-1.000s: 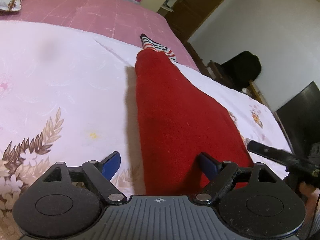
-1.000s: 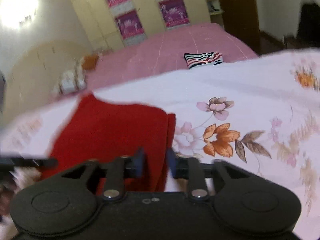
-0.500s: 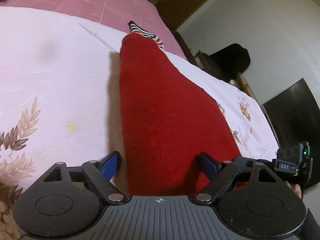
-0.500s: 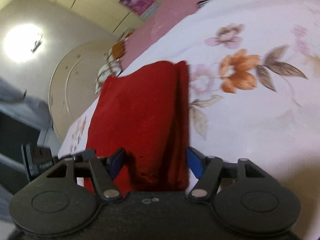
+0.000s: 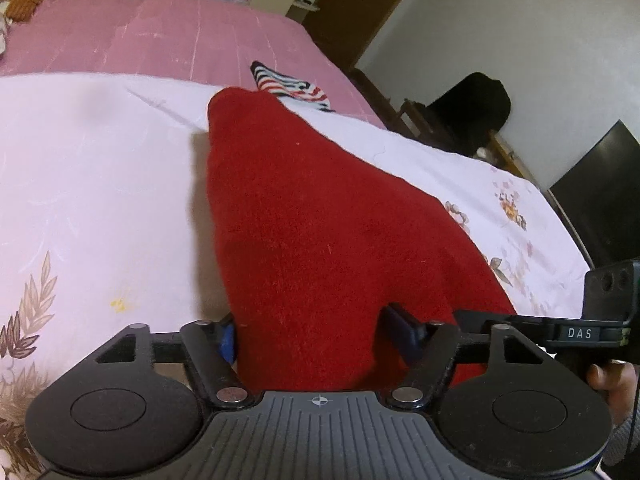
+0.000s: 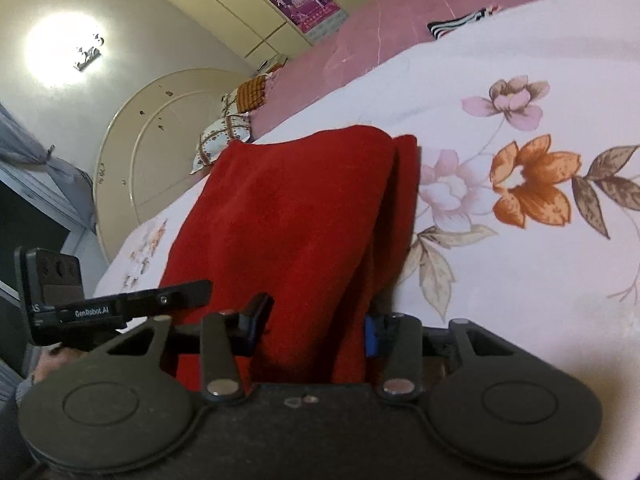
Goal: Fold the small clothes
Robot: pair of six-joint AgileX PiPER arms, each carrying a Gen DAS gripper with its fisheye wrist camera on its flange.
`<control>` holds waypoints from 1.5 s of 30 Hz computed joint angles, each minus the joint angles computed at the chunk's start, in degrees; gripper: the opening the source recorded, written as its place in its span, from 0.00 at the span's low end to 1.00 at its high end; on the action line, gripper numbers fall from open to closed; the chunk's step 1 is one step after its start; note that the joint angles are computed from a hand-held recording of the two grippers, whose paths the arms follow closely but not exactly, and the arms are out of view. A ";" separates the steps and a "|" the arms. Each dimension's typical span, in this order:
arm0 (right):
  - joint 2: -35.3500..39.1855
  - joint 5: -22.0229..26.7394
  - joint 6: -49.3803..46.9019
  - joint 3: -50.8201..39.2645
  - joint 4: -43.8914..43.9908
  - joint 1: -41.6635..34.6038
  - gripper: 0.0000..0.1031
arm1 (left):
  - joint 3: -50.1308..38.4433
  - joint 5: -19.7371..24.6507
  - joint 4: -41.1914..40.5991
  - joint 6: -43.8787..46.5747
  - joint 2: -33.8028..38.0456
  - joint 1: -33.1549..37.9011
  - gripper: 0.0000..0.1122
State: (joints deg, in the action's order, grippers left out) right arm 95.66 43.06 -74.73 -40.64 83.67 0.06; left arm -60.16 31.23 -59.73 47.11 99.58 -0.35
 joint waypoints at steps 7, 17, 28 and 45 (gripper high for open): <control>-4.42 -6.63 0.26 1.85 1.34 4.49 0.35 | -0.23 -0.45 3.58 -2.65 -2.07 -0.24 0.47; -10.88 -8.92 1.49 4.92 2.04 5.73 0.31 | 0.19 1.33 7.59 -5.82 -6.85 -0.36 0.42; -18.65 -11.58 7.96 5.99 0.27 10.20 0.31 | 0.78 7.94 9.53 -6.20 -14.49 4.57 0.42; -13.34 -25.30 12.41 -0.09 4.31 31.08 0.31 | 6.32 20.97 5.81 7.40 -19.56 25.52 0.42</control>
State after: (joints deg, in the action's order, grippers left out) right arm 82.31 17.76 -62.32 -40.73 87.98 31.14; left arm -53.84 52.19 -53.92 54.51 80.02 25.17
